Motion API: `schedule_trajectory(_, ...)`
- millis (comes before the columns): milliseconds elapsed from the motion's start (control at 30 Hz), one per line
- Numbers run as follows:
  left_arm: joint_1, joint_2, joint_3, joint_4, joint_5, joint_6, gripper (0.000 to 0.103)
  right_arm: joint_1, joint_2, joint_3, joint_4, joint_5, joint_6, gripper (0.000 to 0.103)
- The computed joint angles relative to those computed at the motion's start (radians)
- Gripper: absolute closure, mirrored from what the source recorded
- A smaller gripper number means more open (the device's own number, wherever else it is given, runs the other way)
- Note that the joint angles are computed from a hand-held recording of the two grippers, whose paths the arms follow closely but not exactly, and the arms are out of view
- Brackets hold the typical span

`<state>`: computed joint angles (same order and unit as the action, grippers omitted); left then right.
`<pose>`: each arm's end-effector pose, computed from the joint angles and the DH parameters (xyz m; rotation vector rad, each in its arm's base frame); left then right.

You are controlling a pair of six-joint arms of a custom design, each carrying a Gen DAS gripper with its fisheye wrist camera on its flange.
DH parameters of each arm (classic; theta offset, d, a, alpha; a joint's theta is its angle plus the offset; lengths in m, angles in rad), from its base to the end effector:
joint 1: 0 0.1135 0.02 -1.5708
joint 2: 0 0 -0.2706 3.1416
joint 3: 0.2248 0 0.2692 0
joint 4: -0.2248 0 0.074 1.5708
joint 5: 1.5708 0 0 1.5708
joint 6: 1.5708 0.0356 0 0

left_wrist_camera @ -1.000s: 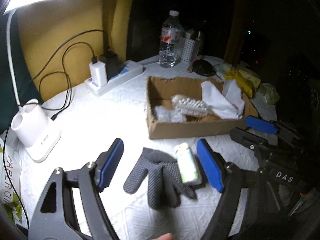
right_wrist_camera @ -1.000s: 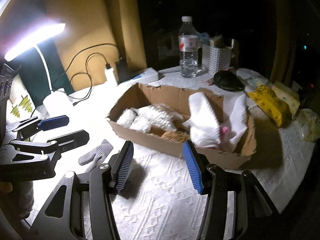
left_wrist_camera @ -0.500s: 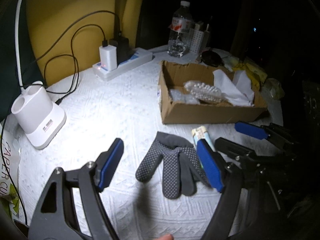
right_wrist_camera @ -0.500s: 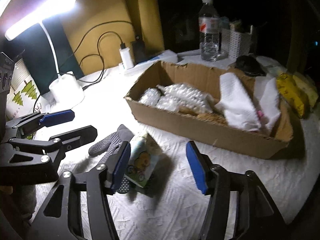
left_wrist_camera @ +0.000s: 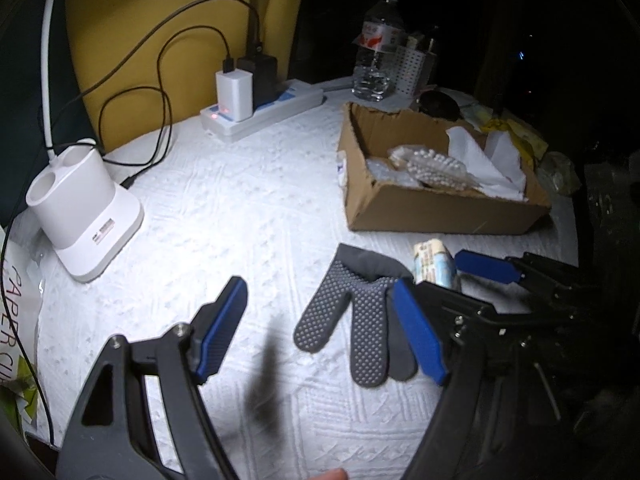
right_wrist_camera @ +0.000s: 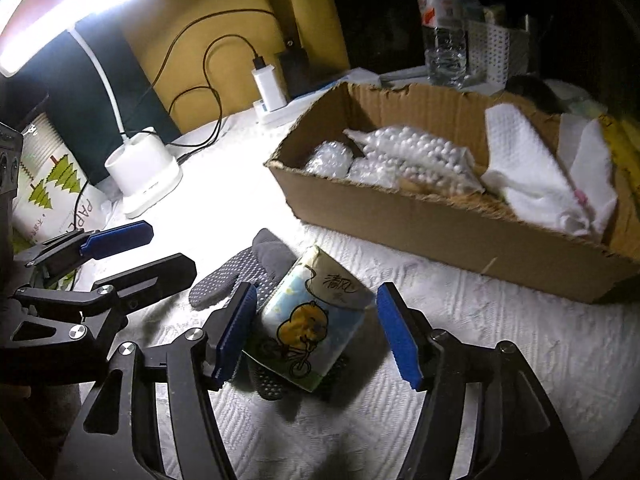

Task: Organize soft objects
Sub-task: 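Grasp the cartoon-chick tissue pack with the right gripper while the left gripper grasps the grey glove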

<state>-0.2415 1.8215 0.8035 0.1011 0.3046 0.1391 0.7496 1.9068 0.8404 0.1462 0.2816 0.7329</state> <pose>0.3292 -0.0921 0.0981 0.5942 2.4039 -0.4220 0.2659 0.2340 0.0821 0.0972 2.4629 0.3033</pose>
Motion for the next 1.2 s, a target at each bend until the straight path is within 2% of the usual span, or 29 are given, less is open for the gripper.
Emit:
schedule_trajectory(200,-0.007,-0.006,-0.004,-0.002,-0.007,0.004,0.026,-0.019,0.0,-0.029,0.057,-0.063,0.018,0.036)
schedule_trajectory(333,-0.012,-0.013,-0.01,-0.003,-0.014,0.003,0.026,-0.026,-0.008,-0.062,0.119,-0.111,0.026,0.043)
schedule_trajectory(800,-0.132,0.043,0.017,-0.003,-0.077,-0.013,0.026,-0.012,-0.205,-0.201,0.013,0.065,0.028,0.045)
schedule_trajectory(1067,-0.197,0.117,0.041,0.019,-0.132,0.001,0.028,-0.036,-0.283,-0.295,-0.006,0.098,0.043,0.045)
schedule_trajectory(1200,-0.217,0.145,0.056,0.011,-0.151,0.007,0.051,-0.041,-0.31,-0.316,-0.036,0.12,0.036,0.045)
